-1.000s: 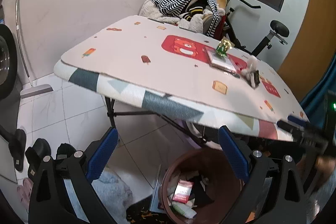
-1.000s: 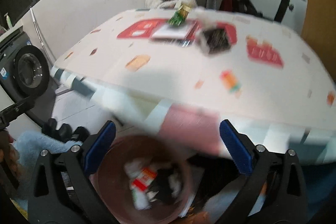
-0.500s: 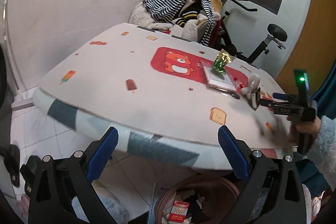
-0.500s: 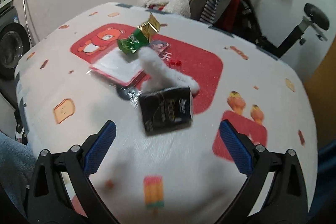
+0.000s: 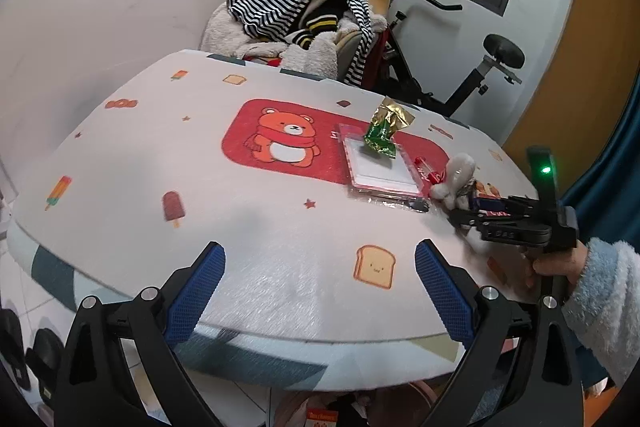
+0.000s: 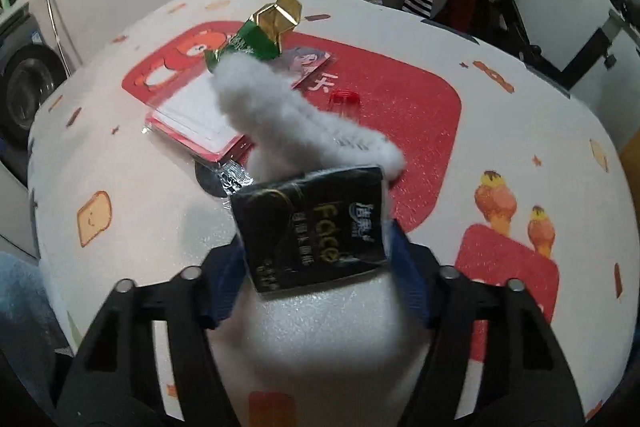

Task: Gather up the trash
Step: 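Move back to the table and grasp the black tissue pack with the right gripper, then grasp the green-gold candy wrapper with the left gripper and lift it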

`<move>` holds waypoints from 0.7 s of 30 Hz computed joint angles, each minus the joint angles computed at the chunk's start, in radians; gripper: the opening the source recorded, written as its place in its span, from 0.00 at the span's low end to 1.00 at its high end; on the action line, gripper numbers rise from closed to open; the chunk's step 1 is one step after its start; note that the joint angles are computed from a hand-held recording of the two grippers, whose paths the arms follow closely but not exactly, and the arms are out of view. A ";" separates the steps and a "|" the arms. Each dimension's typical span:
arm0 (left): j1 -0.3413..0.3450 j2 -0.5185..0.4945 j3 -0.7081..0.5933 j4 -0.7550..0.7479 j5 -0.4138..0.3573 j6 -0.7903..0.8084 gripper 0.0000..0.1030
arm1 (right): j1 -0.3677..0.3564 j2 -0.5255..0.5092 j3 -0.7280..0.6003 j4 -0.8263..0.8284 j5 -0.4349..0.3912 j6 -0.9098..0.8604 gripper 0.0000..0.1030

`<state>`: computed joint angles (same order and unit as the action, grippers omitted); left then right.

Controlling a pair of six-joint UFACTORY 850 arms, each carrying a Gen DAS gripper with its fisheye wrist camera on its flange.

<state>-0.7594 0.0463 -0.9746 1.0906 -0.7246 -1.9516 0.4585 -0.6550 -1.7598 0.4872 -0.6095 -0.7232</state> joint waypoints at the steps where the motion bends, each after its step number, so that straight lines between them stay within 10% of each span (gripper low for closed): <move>1: 0.009 -0.011 -0.010 -0.002 0.016 0.007 0.91 | -0.009 0.010 0.015 0.045 0.008 -0.017 0.63; 9: 0.087 -0.141 -0.147 -0.014 0.112 0.164 0.88 | -0.069 0.133 0.207 0.533 0.235 -0.265 0.63; 21: 0.262 -0.485 -0.559 -0.350 0.207 0.726 0.51 | -0.080 0.116 0.190 0.545 0.238 -0.238 0.63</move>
<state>-0.4974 -0.4388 -1.5334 0.7408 -0.5178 -1.2256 0.3789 -0.5390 -1.5695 1.0325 -0.3716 -0.9609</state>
